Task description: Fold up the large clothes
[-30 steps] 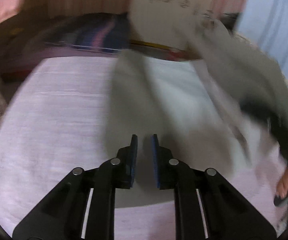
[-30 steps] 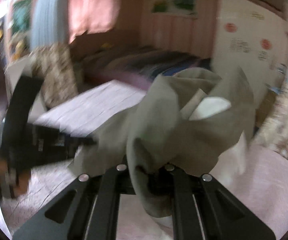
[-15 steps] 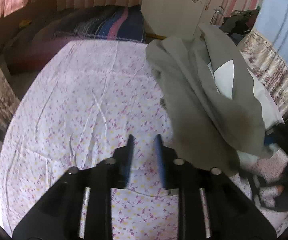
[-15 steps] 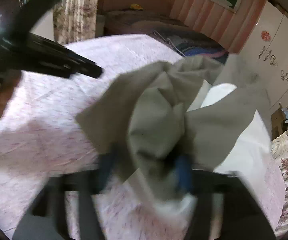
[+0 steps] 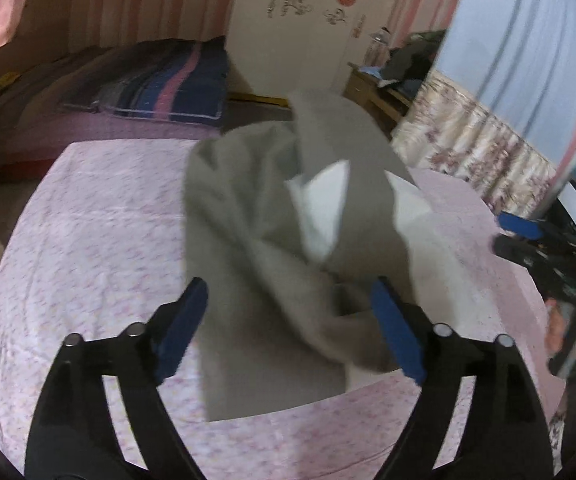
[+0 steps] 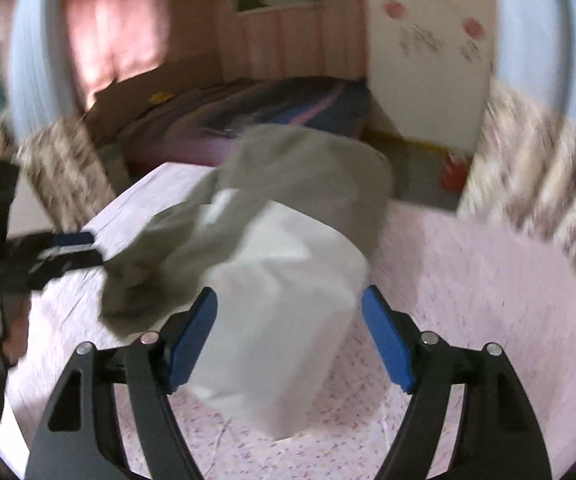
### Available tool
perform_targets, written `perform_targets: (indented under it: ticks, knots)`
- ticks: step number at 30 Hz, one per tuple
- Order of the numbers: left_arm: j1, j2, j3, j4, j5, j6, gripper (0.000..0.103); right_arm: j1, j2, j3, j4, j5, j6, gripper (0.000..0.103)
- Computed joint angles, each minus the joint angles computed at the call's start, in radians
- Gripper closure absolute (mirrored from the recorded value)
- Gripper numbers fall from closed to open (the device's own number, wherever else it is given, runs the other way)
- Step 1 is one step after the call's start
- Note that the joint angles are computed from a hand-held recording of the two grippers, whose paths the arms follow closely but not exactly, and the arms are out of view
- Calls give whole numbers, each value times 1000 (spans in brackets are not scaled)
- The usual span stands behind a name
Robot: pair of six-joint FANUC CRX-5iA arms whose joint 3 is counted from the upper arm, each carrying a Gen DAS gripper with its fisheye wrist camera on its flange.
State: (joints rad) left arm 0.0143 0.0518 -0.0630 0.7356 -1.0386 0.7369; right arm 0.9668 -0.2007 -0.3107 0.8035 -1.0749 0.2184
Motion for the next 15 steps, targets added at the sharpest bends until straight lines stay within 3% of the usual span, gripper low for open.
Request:
perform_targets:
  ticks: [6,7,8,9,11,15]
  knots:
    - [-105,62,63,-136,1,98,17,-112,-59,-119,-99,206,-110,28]
    - [-119,71,70,-163,17,122,21,-123,-62,-132,-109,231,-117,28]
    - [-131,78,73,-183,32,140,56,-126,-59,-140,-113,247,-122,28]
    - [-140,96,90,-202,26,158,73,-132,-51,-146,-111,266,-130,28]
    - [-137,110,95,-188,22,171,87,-141,-54,-173,-82,302,-167,28]
    - [-104,38,23,-102,91,86,93,-144,-66,-205,13,363,-216,28]
